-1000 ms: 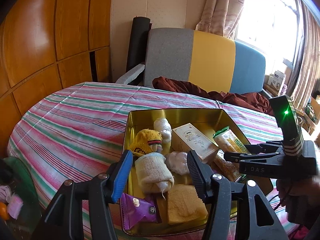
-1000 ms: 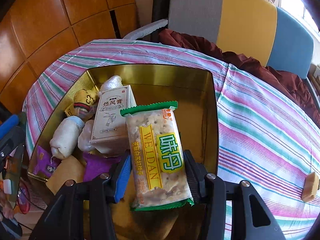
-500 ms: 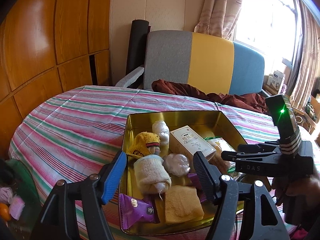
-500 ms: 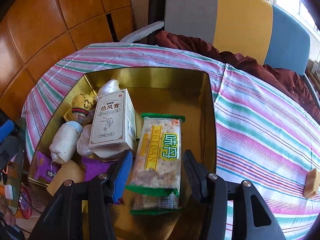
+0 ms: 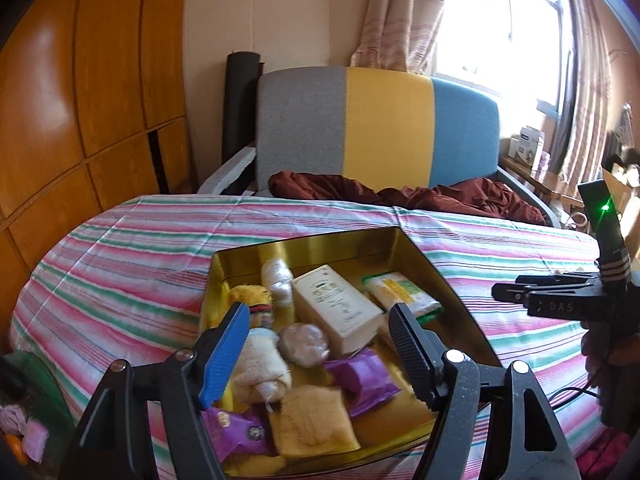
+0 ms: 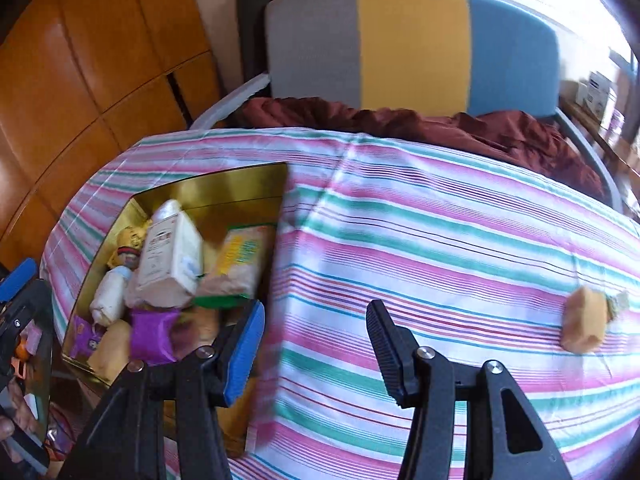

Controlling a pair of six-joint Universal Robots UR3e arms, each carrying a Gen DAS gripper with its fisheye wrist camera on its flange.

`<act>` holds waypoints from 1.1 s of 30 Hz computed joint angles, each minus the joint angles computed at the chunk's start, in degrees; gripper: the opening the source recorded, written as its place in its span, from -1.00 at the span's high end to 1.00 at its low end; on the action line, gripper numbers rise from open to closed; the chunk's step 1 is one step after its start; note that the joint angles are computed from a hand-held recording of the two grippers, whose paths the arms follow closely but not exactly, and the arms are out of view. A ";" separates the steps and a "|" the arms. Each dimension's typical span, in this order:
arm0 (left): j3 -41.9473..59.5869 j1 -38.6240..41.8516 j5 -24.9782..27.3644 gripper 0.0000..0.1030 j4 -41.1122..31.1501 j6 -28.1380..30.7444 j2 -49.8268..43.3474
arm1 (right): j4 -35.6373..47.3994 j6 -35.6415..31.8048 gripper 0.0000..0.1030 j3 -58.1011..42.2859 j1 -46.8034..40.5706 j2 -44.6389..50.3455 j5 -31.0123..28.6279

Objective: Organize objects
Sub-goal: 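Move both tools back toward the sponge and green box, then grasp the yellow sponge with the left gripper while the right grasps the green-and-white box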

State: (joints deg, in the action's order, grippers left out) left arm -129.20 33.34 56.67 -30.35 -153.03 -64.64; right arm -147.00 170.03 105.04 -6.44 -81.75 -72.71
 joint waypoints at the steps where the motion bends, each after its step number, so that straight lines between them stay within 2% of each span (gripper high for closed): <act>1: 0.59 -1.63 0.55 -0.41 0.65 -0.51 -0.74 | 0.25 -0.45 -0.04 1.14 -2.02 -1.28 0.19; 7: 5.96 -13.43 5.36 -0.42 5.26 -5.00 -8.07 | 1.85 -3.42 -0.04 5.21 -14.57 -6.50 0.11; 13: 14.28 -26.53 9.95 -0.42 7.37 -9.11 -17.61 | 3.31 -4.80 -0.04 5.21 -28.18 -7.45 0.92; 19: 24.41 -39.30 13.82 -0.42 7.49 -12.18 -28.45 | 1.00 -0.62 -0.04 3.02 -41.84 -2.62 1.61; 25: 39.09 -49.24 16.18 -0.42 1.89 -14.43 -41.85 | 4.14 5.54 -0.04 1.01 -51.32 2.15 8.04; 31: 61.29 -57.43 15.04 -0.48 -8.18 -17.68 -59.25 | 7.94 3.99 -0.04 -0.59 -50.91 2.97 10.65; 33: 71.27 -60.06 15.59 -0.57 -12.06 -18.54 -65.94 | 8.84 3.26 -0.17 -1.09 -50.97 3.13 11.24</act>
State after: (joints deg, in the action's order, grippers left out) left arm -57.93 -26.72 72.25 -42.41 -171.58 -130.57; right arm -138.16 173.29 103.95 -57.41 -78.62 -61.47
